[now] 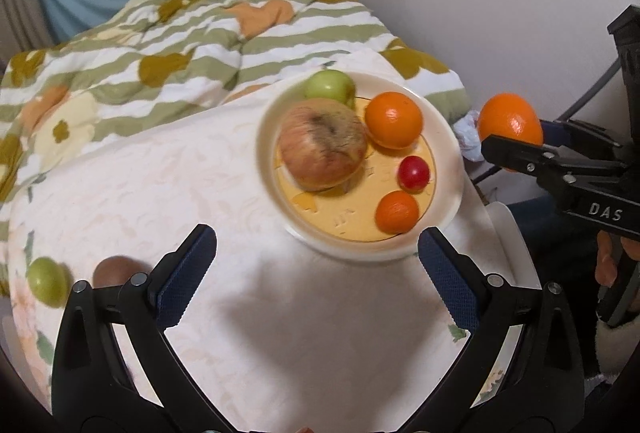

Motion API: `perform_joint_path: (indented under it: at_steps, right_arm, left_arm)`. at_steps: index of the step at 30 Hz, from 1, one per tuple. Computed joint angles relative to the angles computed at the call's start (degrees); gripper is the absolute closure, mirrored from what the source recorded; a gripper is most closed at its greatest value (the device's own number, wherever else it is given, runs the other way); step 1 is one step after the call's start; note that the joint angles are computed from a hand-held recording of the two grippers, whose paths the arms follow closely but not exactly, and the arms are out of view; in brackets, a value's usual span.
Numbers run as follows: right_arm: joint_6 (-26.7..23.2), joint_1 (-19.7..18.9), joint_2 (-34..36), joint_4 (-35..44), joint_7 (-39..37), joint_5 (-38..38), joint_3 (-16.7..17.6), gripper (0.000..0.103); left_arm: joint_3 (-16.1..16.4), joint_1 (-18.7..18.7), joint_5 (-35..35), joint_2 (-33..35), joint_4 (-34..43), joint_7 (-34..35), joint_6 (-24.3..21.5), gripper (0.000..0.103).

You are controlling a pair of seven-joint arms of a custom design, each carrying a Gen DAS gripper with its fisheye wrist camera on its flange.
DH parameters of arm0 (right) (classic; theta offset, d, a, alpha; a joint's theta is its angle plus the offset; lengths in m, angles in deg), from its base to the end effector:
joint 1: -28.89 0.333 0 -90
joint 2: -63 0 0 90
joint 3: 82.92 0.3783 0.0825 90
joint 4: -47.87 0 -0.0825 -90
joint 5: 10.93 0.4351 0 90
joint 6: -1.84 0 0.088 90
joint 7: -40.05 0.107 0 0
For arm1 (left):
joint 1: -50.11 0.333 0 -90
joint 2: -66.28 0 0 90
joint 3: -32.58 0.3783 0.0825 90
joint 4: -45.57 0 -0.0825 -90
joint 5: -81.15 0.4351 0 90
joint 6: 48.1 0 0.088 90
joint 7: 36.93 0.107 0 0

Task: Organize fruits
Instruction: 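Open the left tool to drop the tangerine while the right tool releases the orange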

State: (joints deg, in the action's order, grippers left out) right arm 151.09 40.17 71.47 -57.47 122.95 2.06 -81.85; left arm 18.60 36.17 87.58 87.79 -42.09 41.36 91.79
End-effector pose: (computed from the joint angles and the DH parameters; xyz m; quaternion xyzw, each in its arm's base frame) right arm 0.6871 0.1449 0.5582 -0.7290 0.6081 -0.1403 0.2813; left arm 0.7054 -0.3373 0.5498 -0.5686 0.7769 -0.2422 0.1204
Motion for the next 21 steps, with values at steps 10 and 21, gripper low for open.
perform_joint_path:
  at_steps: [10, 21]
  right_arm:
    - [0.08, 0.11, 3.21, 1.1, -5.77, 3.52, 1.32, 0.048]
    - [2.33, 0.2, 4.74, 0.95, -9.12, 7.72, 1.91, 0.037]
  left_arm:
    - [1.48, 0.11, 2.76, -3.41, -4.79, -6.05, 0.77, 0.0]
    - [1.78, 0.22, 5.02, -5.71, -8.2, -10.9, 0.79, 0.0]
